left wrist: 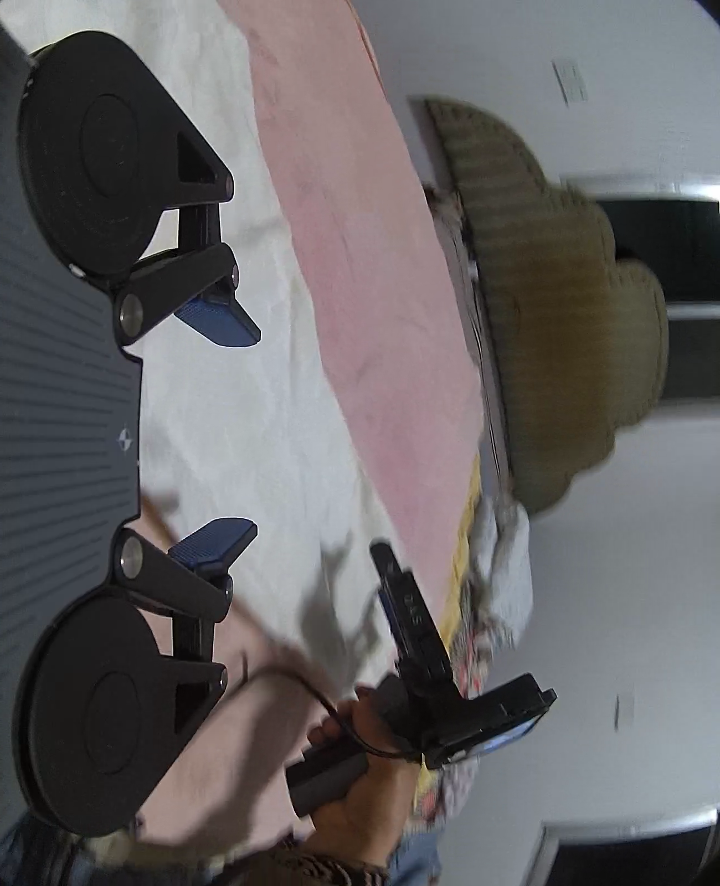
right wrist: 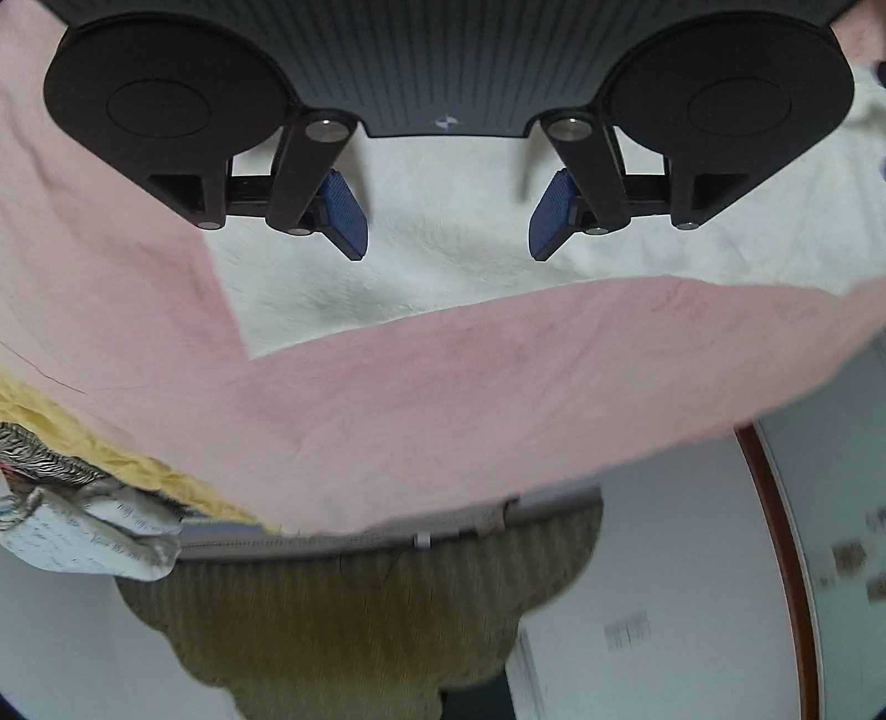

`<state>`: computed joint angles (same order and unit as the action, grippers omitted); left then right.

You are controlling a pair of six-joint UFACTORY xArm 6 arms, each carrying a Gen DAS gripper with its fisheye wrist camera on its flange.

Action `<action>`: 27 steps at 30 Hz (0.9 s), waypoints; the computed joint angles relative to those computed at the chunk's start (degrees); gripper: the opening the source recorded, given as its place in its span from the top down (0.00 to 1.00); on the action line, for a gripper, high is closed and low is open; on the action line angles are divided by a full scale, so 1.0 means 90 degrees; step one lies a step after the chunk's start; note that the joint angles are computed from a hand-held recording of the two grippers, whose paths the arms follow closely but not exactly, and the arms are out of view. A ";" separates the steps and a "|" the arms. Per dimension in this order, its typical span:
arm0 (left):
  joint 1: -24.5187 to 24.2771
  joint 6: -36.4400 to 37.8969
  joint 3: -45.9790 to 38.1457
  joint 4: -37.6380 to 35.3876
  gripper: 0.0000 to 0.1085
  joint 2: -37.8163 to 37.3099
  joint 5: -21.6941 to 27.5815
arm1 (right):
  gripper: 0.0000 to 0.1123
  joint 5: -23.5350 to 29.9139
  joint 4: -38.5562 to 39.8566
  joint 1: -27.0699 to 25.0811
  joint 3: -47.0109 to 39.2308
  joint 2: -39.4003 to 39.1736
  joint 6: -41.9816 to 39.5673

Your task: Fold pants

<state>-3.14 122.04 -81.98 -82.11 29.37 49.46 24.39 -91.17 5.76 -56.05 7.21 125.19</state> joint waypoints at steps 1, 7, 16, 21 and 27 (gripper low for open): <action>-0.0080 -0.0099 -0.0095 -0.0046 0.33 0.0095 -0.0332 | 0.43 -0.0058 0.0411 -0.0125 -0.0220 0.0230 -0.0400; -0.0268 -0.1103 -0.0815 -0.0025 0.33 0.0717 -0.1543 | 0.42 0.1172 0.1630 -0.0220 -0.0484 0.0518 -0.0649; -0.0377 -0.1196 -0.0925 0.0023 0.19 0.0868 -0.2175 | 0.28 -0.0158 -0.0268 0.0258 0.0622 -0.0335 0.0939; -0.0469 -0.0478 -0.0714 -0.0563 0.16 0.0740 -0.2347 | 0.28 0.1361 0.0895 0.0952 0.0842 -0.0530 0.0391; -0.0342 -0.0629 -0.0533 -0.0349 0.18 0.0594 -0.1928 | 0.26 0.0982 0.1125 0.1346 0.0898 -0.0518 -0.1026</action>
